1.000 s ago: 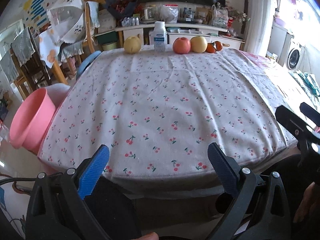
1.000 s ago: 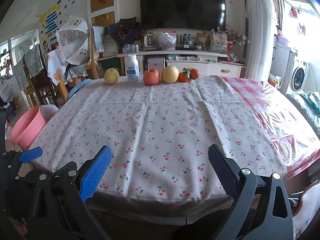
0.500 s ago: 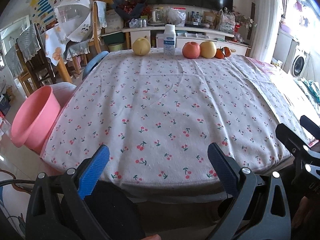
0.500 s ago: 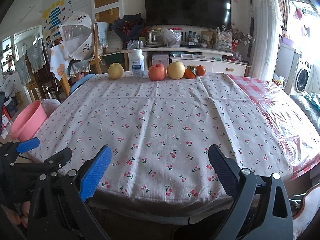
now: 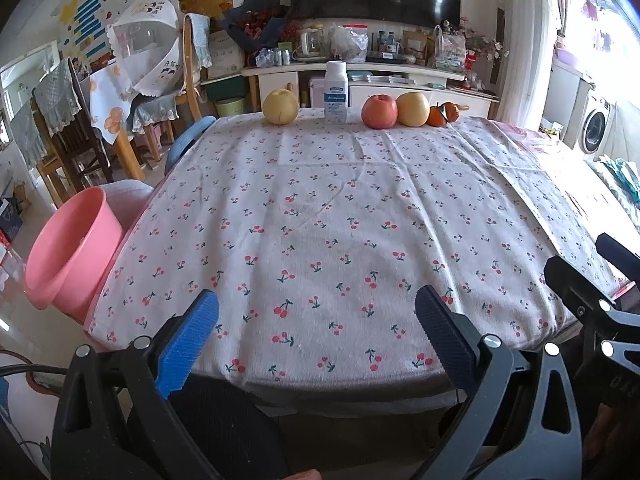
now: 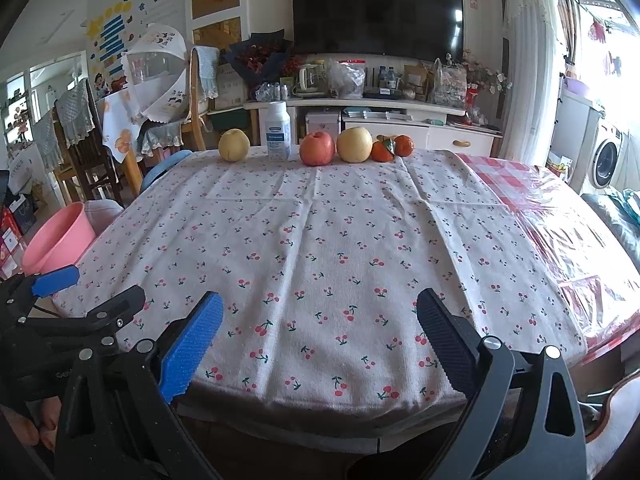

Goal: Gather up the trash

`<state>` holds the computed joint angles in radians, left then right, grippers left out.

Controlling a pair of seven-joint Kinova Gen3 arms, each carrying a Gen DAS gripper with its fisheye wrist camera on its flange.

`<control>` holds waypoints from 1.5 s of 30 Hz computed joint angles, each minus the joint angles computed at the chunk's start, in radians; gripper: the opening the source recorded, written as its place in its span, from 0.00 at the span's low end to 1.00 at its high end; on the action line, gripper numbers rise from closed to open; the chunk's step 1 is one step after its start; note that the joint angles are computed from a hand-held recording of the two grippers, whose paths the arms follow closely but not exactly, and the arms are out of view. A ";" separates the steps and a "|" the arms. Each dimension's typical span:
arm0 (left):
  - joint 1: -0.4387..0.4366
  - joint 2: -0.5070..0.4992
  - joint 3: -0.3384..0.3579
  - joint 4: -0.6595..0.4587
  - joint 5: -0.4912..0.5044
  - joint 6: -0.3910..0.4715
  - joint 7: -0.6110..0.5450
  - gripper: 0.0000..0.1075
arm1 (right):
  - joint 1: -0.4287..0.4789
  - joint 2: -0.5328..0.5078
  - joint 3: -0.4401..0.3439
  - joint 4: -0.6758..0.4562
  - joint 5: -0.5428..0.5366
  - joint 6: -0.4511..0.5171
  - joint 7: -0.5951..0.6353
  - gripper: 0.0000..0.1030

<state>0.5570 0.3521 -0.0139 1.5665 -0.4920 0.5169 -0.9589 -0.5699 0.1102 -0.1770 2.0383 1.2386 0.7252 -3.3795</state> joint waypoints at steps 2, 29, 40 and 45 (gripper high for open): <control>-0.004 0.004 0.005 -0.006 0.005 0.002 -0.007 0.92 | 0.002 0.001 0.001 -0.003 0.001 -0.003 0.007 0.93; 0.003 0.085 -0.016 -0.112 0.059 -0.006 -0.079 0.92 | 0.051 0.057 0.062 -0.038 0.009 -0.117 0.057 0.93; -0.004 0.113 -0.017 -0.153 0.090 -0.009 -0.107 0.92 | 0.052 0.070 0.078 -0.050 0.001 -0.134 0.070 0.93; -0.004 0.118 -0.020 -0.162 0.102 -0.005 -0.116 0.92 | 0.055 0.072 0.085 -0.060 0.002 -0.148 0.074 0.93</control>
<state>0.5531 0.4703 -0.0338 1.4046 -0.3899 0.5116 -1.0747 -0.5150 0.1817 -0.0918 1.9783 1.2402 0.5771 -3.3059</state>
